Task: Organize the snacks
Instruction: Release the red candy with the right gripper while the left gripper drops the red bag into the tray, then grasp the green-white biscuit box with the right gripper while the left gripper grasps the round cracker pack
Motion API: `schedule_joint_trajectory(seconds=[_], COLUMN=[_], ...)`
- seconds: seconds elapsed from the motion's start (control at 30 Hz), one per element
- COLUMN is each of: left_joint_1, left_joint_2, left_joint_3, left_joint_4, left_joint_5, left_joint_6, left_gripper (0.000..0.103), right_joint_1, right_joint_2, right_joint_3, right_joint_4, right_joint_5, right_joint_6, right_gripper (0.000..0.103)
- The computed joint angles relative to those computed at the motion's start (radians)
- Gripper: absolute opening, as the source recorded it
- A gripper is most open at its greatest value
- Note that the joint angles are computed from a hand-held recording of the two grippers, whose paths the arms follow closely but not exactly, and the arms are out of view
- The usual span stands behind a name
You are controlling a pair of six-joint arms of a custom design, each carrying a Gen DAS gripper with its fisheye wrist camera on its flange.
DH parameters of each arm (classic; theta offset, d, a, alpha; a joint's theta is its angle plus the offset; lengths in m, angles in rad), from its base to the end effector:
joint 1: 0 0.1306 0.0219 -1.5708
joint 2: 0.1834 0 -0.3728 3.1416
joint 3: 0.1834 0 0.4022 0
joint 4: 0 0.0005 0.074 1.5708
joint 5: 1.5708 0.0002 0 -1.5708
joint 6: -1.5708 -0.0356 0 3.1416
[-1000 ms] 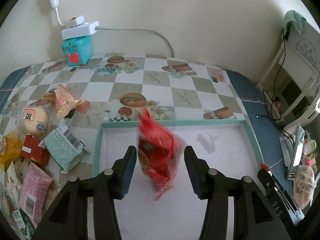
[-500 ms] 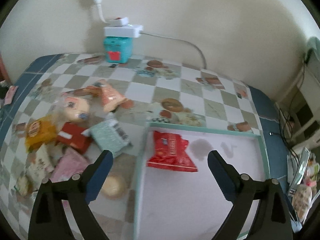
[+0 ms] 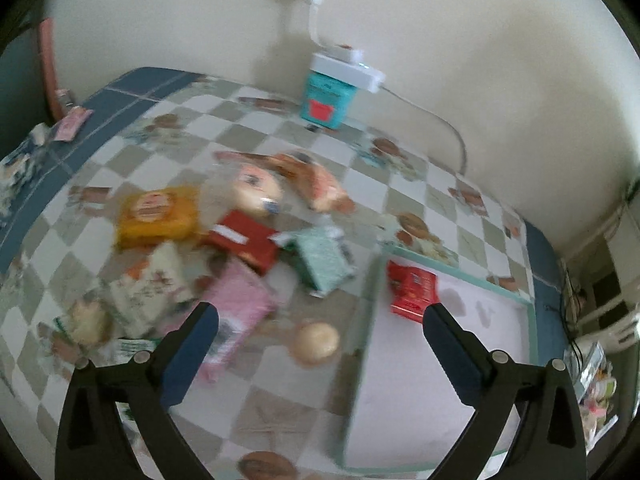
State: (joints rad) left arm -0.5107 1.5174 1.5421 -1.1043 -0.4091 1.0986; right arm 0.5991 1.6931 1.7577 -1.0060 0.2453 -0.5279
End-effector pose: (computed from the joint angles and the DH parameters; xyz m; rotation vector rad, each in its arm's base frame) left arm 0.4625 -0.2434 0.4160 -0.8529 2.3667 -0.0924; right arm 0.5000 0.3303 0.4242 0.0112 2.4802 0.1726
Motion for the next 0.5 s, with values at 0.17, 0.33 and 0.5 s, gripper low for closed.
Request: schedule_joint_trajectory(seconds=[0.17, 0.33, 0.5], left_joint_1=[0.031, 0.097, 0.193], left_joint_2=[-0.124, -0.250, -0.382], left_joint_3=[-0.103, -0.189, -0.314], left_joint_4=[-0.022, -0.143, -0.186], left_joint_5=[-0.067, -0.156, -0.144], left_joint_6=[0.058, 0.155, 0.226], left_gripper=[0.102, 0.102, 0.102], right_joint_1=[0.035, 0.075, 0.137], right_joint_2=[0.019, 0.073, 0.145], right_joint_3=[0.018, 0.064, 0.137], right_joint_4=[0.013, 0.014, -0.003], right_joint_5=[-0.060, -0.136, -0.124], right_joint_6=[0.007, 0.044, 0.124], right_gripper=[0.103, 0.103, 0.103])
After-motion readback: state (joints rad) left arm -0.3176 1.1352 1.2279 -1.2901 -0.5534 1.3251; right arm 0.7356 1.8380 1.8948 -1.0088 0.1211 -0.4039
